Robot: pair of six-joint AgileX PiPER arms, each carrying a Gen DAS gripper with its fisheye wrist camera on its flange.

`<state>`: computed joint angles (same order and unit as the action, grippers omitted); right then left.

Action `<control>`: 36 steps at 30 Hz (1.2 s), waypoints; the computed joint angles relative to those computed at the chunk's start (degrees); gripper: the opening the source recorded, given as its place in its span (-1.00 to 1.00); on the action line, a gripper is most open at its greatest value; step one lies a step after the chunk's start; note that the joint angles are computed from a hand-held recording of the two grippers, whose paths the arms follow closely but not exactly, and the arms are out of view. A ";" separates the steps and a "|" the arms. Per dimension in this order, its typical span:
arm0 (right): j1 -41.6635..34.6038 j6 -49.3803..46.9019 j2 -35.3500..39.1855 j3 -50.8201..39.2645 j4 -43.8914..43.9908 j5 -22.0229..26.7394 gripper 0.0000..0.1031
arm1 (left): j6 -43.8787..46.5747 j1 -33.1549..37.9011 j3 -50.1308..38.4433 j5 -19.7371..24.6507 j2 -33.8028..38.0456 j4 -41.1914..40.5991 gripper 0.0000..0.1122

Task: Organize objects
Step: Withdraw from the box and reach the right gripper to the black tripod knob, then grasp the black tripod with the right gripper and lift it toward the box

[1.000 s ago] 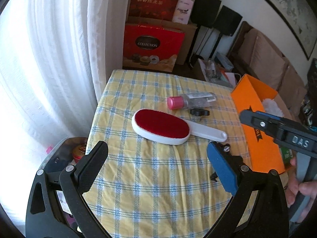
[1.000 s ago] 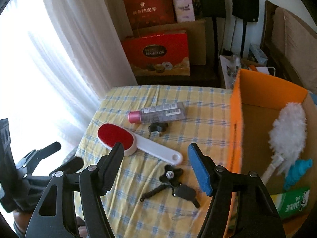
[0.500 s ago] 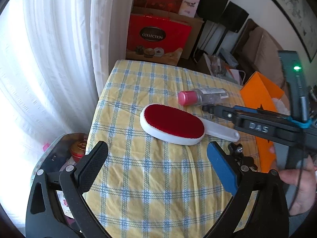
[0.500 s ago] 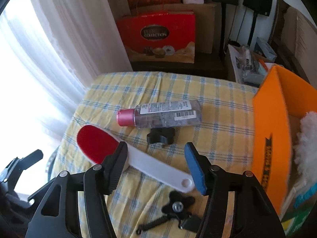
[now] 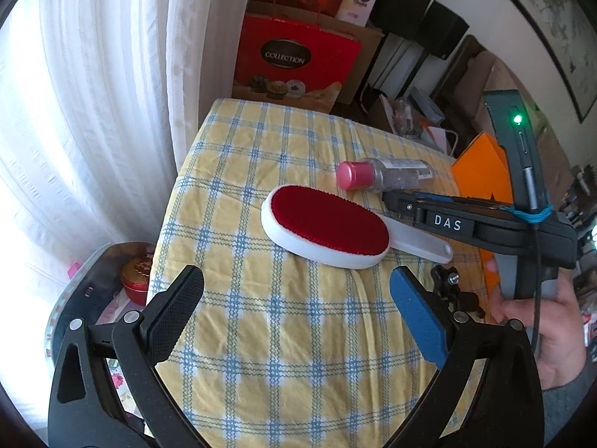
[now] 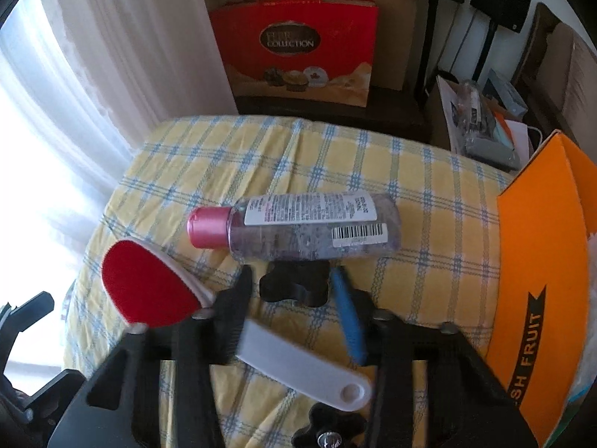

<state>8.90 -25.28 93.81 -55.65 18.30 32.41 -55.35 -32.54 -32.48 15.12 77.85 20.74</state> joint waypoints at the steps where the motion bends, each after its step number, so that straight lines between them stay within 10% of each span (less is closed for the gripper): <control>1: -0.19 -0.51 -0.10 0.14 0.36 -0.14 -0.30 | -0.09 -0.21 0.11 -0.14 0.03 -0.05 0.77; 18: -9.46 -12.39 -12.23 3.43 10.72 11.40 -0.30 | -5.92 -10.36 -3.46 1.86 1.22 1.33 0.77; 36: -30.98 -27.23 -22.81 -0.71 20.11 31.41 -0.30 | 1.48 -16.82 -21.66 7.06 19.20 -6.14 0.52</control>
<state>-22.08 -52.51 71.00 -56.35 38.40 63.81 -53.87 -49.36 -54.13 22.18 97.05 14.60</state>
